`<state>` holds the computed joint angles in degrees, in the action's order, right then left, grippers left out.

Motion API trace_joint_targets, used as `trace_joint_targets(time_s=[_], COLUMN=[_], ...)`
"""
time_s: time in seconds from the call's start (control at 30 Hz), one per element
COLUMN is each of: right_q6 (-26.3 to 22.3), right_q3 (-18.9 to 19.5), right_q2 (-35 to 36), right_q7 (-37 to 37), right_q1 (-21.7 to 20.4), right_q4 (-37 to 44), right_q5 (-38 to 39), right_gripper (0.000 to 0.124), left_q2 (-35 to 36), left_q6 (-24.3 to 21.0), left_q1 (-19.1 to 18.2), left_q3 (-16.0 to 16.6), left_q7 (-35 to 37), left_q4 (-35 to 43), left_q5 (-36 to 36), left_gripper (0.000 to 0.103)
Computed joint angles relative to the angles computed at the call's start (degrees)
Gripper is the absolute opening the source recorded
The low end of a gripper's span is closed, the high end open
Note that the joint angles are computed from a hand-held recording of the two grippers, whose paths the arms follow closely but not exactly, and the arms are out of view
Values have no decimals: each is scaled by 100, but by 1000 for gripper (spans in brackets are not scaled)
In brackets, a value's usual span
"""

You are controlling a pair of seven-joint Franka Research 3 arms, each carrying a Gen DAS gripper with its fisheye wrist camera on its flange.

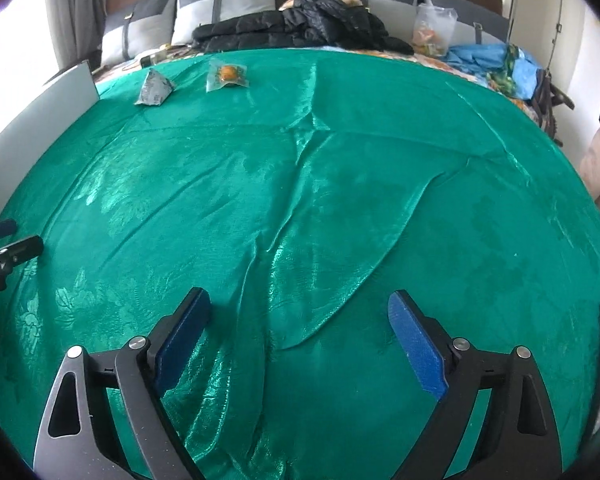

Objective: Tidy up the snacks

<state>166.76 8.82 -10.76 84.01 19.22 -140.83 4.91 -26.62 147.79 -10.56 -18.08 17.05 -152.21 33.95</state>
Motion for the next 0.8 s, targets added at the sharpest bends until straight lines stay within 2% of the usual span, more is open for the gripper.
trace_joint_targets(time_s=[0.4, 0.5, 0.6, 0.73, 0.8], right_q6=[34, 24, 87, 80, 87], right_q3=[1, -13, -19, -29, -39], right_q2=[41, 52, 81, 114, 120], right_q7=[18, 2, -17, -40, -65], right_q1=[4, 21, 35, 44, 50], right_q4=[9, 25, -15, 16, 15], right_q5=[-14, 18, 54, 80, 98], right_gripper=[93, 94, 94, 95, 95], left_q2=[12, 206, 725, 1744, 2381], left_q6=[34, 131, 199, 649, 558], left_q1=[-24, -241, -47, 486, 621], left_q3=[41, 463, 655, 713, 752], left_q7=[79, 967, 1533, 1507, 1428], left_q4=[3, 165, 722, 1837, 2551], left_q5=[-9, -445, -687, -430, -261], left_gripper=[103, 103, 103, 103, 103])
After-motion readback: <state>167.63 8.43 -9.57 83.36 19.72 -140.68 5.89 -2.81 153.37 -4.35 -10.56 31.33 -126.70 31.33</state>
